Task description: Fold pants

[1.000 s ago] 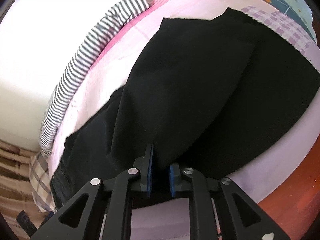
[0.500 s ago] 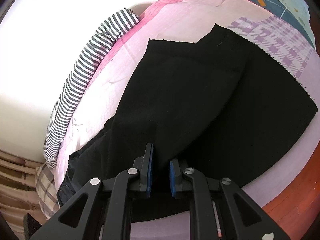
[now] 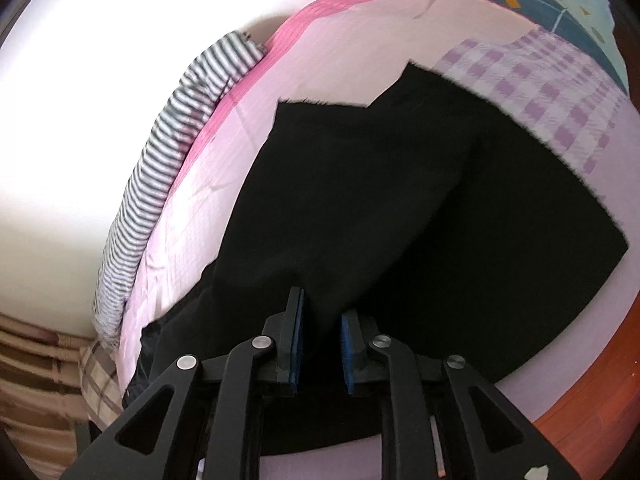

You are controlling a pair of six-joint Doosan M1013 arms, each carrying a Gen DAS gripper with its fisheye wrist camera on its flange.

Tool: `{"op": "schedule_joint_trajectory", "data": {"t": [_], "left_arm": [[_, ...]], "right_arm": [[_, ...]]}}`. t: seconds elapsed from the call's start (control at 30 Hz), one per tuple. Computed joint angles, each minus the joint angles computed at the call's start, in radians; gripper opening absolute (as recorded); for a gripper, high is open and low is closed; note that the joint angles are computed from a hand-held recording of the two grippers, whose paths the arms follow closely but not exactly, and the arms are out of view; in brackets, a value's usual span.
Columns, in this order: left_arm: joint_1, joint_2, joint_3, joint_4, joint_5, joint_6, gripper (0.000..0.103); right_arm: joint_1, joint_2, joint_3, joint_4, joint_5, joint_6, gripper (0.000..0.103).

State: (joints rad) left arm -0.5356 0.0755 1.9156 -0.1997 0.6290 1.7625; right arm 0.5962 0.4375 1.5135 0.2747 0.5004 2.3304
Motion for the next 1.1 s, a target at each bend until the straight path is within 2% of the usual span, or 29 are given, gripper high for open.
{"op": "schedule_joint_trajectory", "data": {"t": [0.07, 0.13, 0.37, 0.43, 0.5, 0.53, 0.57, 0.67, 0.9, 0.97, 1.1], "left_arm": [[0.003, 0.004, -0.004, -0.017, 0.0, 0.013, 0.012], [0.009, 0.006, -0.007, -0.038, 0.007, 0.024, 0.011], [0.012, 0.007, -0.006, -0.053, 0.003, 0.021, 0.011], [0.012, 0.007, -0.006, -0.053, 0.004, 0.02, 0.011], [0.012, 0.008, -0.008, -0.05, 0.007, 0.018, 0.011], [0.011, 0.008, -0.008, -0.047, 0.007, 0.015, 0.011], [0.011, 0.008, -0.008, -0.047, 0.007, 0.015, 0.011], [0.005, 0.008, -0.01, -0.019, 0.007, -0.011, 0.011], [-0.013, -0.007, -0.008, 0.043, -0.013, -0.026, 0.011], [-0.019, -0.01, -0.009, 0.048, -0.01, -0.004, 0.011], [-0.025, -0.012, -0.009, 0.054, 0.001, 0.036, 0.011]], "right_arm": [[-0.007, -0.003, 0.004, -0.052, -0.001, 0.06, 0.02], [-0.013, -0.007, 0.008, -0.127, 0.002, 0.132, 0.02], [-0.062, -0.003, 0.006, -0.132, 0.0, 0.155, 0.02], [-0.074, 0.0, 0.005, -0.063, -0.004, 0.099, 0.02], [-0.08, 0.006, -0.006, -0.062, 0.017, 0.091, 0.018], [-0.08, 0.01, -0.013, -0.073, 0.028, 0.09, 0.015], [-0.079, 0.013, -0.022, -0.089, 0.035, 0.09, 0.008], [-0.073, 0.016, -0.042, -0.136, 0.046, 0.102, 0.004], [-0.029, -0.053, -0.022, -0.442, 0.082, 0.299, 0.003], [-0.016, -0.071, -0.004, -0.521, 0.12, 0.351, 0.003], [-0.008, -0.089, 0.048, -0.545, 0.159, 0.425, 0.003]]}}
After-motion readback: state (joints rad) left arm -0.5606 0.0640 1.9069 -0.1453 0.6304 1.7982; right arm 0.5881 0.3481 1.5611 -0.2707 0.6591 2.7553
